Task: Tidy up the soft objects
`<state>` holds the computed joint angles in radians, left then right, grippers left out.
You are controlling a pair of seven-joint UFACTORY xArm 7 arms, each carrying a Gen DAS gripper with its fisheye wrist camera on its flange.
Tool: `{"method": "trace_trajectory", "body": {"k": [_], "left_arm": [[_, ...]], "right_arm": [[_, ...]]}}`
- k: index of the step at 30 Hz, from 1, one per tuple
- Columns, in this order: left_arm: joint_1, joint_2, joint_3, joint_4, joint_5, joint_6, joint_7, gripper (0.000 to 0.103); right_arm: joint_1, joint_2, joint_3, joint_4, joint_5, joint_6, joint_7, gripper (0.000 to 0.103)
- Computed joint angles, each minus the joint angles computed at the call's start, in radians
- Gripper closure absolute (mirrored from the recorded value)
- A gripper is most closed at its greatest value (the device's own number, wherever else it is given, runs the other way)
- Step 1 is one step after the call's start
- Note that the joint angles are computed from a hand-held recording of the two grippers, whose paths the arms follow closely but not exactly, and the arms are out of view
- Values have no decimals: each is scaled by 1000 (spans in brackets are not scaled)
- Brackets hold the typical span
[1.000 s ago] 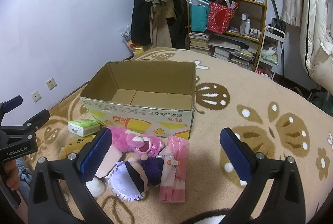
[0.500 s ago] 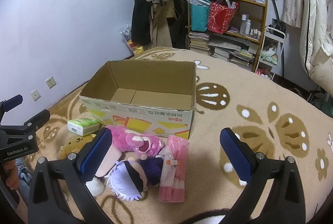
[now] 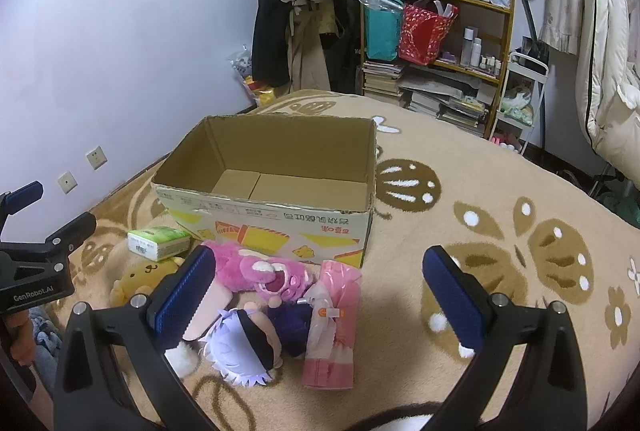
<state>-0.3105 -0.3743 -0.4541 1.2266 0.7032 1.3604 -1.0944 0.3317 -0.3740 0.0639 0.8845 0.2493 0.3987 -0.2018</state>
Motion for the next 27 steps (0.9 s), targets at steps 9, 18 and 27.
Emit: {"method": "trace_trajectory", "body": {"k": [9,18,27], "left_arm": [[-2,1,1,-3,2,2,4,0],[-1,7,39,-14,-39,-18,17,0],[19,25,105,14,-132,-108,126,0]], "right_arm": [[-2,-1,2,3,-6,2,9,0],[-5,7,4,8,-9,11,15,0],[-10,61,-8,61,22,54,20,0]]}}
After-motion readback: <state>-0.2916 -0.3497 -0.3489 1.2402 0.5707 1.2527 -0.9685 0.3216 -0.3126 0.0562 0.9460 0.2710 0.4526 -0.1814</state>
